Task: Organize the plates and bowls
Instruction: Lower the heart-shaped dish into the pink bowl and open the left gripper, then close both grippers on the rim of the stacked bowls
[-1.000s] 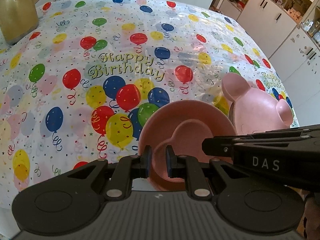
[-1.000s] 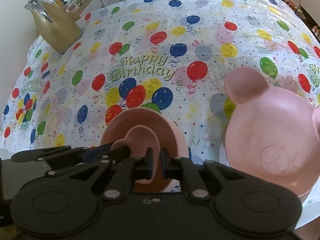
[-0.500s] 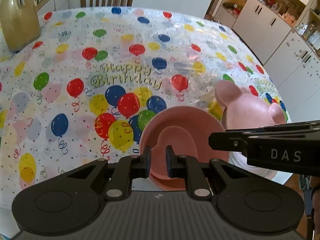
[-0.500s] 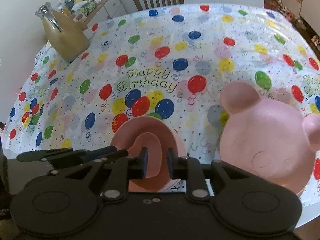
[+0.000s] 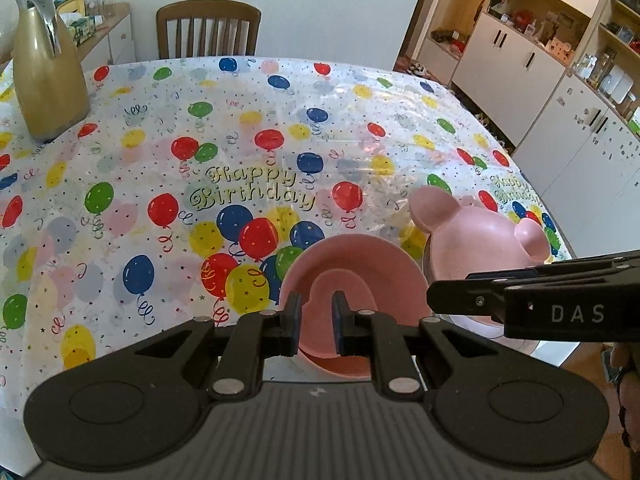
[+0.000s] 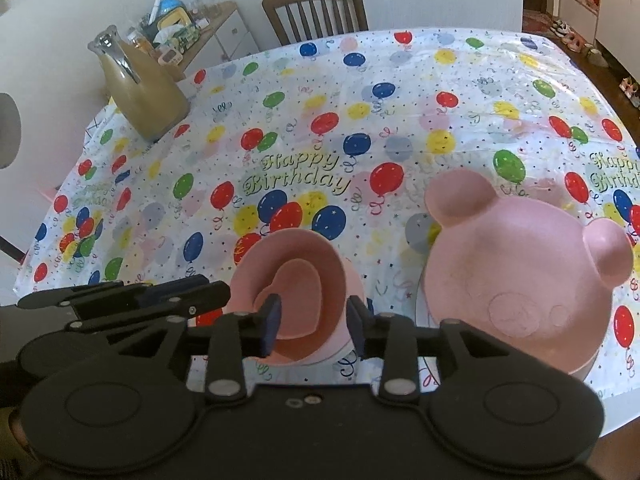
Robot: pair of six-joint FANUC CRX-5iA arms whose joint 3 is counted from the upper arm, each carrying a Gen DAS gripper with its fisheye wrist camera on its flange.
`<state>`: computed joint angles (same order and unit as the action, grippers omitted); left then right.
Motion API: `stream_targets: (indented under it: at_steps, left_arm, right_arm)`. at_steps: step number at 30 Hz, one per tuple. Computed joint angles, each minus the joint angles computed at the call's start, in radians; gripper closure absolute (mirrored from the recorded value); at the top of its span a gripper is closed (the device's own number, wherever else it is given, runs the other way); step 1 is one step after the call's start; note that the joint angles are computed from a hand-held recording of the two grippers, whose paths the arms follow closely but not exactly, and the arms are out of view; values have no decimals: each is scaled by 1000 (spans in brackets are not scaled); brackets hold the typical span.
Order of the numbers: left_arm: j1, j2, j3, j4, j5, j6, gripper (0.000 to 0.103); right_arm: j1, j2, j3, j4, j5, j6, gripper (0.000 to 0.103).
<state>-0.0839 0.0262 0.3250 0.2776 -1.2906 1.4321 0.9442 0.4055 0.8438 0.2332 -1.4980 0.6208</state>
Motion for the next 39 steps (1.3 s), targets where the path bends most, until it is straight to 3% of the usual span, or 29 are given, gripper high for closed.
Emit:
stream_targets:
  at_steps: [5, 8, 9, 12, 14, 17, 21, 24, 39]
  left_arm:
    - [12, -28, -22, 19, 17, -3, 71]
    - [16, -44, -33, 18, 34, -5, 44]
    - [15, -53, -38, 11, 43, -4, 41]
    - [23, -64, -48, 21, 49, -17, 41]
    - [26, -68, -52, 22, 47, -18, 41]
    - [33, -76, -65, 36, 49, -28, 41]
    - [38, -87, -82, 49, 56, -38, 28]
    - [40, -89, -86, 50, 58, -31, 24]
    - [54, -30, -90, 46, 15, -8, 24]
  right_arm:
    - [18, -39, -56, 27, 38, -14, 60]
    - [30, -63, -90, 47, 62, -22, 56]
    - [34, -70, -100, 52, 68, -23, 53]
    - [46, -89, -132, 77, 84, -34, 39]
    - [54, -100, -149, 91, 93, -27, 38]
    - [63, -121, -180, 99, 110, -37, 26]
    - [75, -142, -218, 127, 126, -55, 16]
    - [82, -152, -241, 149, 134, -85, 7]
    - [56, -125, -266, 115, 97, -261, 5]
